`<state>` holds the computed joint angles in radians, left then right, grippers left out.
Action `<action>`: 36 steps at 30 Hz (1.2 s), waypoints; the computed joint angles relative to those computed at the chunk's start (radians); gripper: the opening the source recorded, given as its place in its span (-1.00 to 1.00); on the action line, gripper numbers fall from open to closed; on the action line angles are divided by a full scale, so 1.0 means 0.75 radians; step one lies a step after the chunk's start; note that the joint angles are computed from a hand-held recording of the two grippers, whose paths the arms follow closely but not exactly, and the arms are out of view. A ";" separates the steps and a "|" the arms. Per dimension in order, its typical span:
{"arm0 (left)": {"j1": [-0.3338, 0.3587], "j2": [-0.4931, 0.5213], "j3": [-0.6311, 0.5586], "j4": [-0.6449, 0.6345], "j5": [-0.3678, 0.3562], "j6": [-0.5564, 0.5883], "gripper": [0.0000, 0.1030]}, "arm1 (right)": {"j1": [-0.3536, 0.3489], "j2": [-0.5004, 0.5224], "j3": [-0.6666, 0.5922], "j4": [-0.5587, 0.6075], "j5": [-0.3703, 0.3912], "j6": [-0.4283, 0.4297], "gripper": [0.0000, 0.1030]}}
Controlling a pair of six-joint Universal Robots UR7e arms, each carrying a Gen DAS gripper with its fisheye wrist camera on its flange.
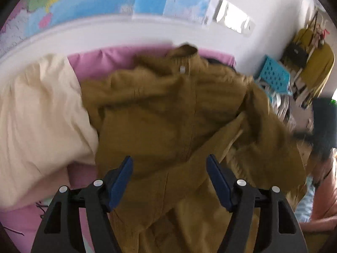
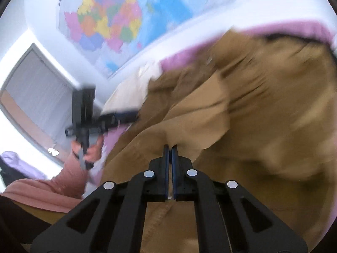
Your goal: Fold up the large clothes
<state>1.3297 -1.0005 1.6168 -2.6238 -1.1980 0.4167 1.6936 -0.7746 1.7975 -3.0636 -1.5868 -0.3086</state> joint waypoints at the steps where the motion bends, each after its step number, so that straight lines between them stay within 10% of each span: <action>1: 0.002 0.001 0.011 -0.004 0.018 0.008 0.35 | -0.003 -0.010 0.005 -0.026 -0.060 0.013 -0.95; 4: 0.001 0.023 0.048 -0.042 0.147 0.065 0.33 | 0.011 -0.001 0.026 -0.151 -0.342 0.081 -0.69; 6: 0.009 0.027 0.060 -0.028 0.171 0.095 0.33 | 0.016 0.011 0.060 -0.280 -0.439 0.071 -0.12; 7: 0.006 0.020 0.075 -0.050 0.179 0.128 0.33 | 0.012 0.004 0.093 -0.346 -0.420 0.068 0.24; 14: 0.003 0.055 -0.072 -0.114 0.145 0.120 0.33 | 0.101 0.020 0.163 -0.476 -0.346 -0.169 0.77; 16: 0.000 0.132 -0.189 -0.087 0.218 0.109 0.03 | 0.131 0.043 0.161 -0.453 -0.422 -0.253 0.80; 21: -0.030 0.329 -0.344 -0.362 0.474 0.397 -0.45 | 0.134 0.118 0.105 -0.372 -0.561 -0.322 0.61; 23: -0.025 0.361 -0.374 -0.433 0.491 0.535 -0.88 | 0.115 0.106 0.095 -0.292 -0.555 -0.306 -0.23; 26: -0.007 0.351 -0.425 -0.349 0.416 0.543 -0.94 | 0.092 0.070 0.081 -0.250 -0.503 -0.299 -0.66; 30: 0.045 0.287 -0.547 -0.072 0.197 0.341 -0.98 | 0.054 -0.011 0.025 -0.176 -0.376 -0.248 -0.81; 36: 0.067 0.274 -0.625 -0.105 0.230 0.279 -0.98 | -0.007 0.041 -0.272 0.070 -0.340 -0.078 -0.84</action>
<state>1.3796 -0.7948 1.1483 -2.7024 -1.0258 0.6256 1.6881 -0.7438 1.5934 -3.0110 -1.8417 -0.3667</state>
